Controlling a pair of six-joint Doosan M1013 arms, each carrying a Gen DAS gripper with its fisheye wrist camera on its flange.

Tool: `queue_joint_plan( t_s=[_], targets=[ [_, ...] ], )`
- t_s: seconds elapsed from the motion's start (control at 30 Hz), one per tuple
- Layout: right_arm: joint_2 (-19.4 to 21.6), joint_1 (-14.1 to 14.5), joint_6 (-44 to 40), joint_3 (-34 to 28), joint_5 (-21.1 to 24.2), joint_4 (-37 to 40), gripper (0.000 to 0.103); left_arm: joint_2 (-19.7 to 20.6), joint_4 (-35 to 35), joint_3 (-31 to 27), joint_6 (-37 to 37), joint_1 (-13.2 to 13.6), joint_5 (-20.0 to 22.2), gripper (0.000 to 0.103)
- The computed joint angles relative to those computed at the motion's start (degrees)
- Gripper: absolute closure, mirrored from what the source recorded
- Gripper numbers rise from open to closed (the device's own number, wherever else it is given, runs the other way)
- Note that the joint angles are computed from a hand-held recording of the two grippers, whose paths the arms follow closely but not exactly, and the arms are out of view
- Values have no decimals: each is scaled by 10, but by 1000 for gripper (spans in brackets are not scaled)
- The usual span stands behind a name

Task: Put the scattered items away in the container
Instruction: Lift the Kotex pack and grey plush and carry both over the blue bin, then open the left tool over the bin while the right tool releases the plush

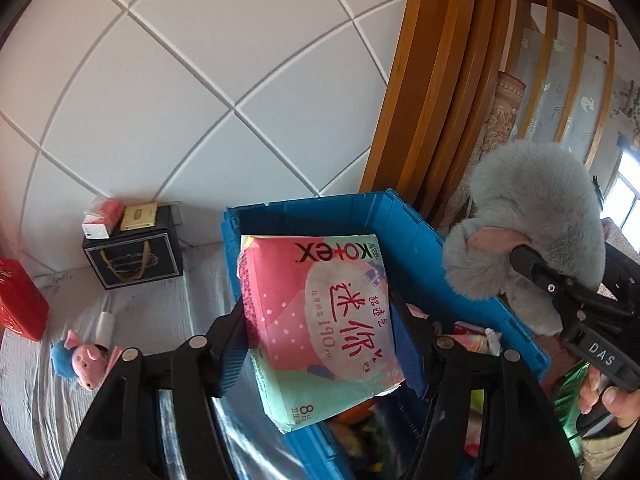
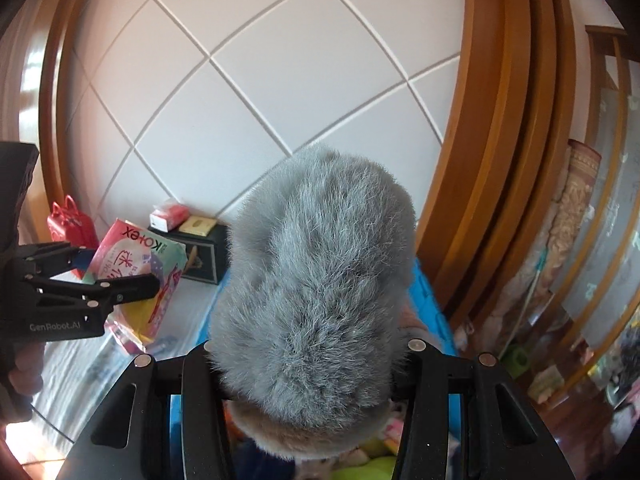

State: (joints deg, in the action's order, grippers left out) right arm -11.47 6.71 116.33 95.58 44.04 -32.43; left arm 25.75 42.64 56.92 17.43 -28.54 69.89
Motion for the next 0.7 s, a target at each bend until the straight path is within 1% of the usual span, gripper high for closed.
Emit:
queue_joint_plan(
  t_s=[0.1, 0.17, 0.23, 0.27, 0.33, 0.4, 0.5, 0.63, 0.7],
  targets=[
    [19, -82, -139, -18, -4, 122, 57, 54, -39, -85, 7, 19, 46, 41],
    [36, -120, -203, -31, 2, 182, 57, 87, -54, -134, 17, 30, 83, 41],
    [58, -146, -247, -46, 3, 226, 57, 115, -67, -177, 30, 42, 118, 41],
    [69, -155, -264, -53, 5, 245, 57, 128, -78, -197, 32, 49, 129, 41],
    [91, -166, -289, -66, 12, 266, 57, 149, -111, -226, 32, 64, 138, 41],
    [112, -173, -306, -80, 25, 280, 57, 167, -136, -246, 33, 76, 147, 41],
    [138, -184, -326, -89, 33, 303, 57, 202, -160, -282, 50, 92, 173, 41],
    [173, -195, -340, -93, 58, 310, 57, 234, -220, -295, 61, 113, 207, 41],
    [190, -202, -349, -93, 74, 317, 57, 246, -238, -298, 69, 120, 222, 41]
  ],
)
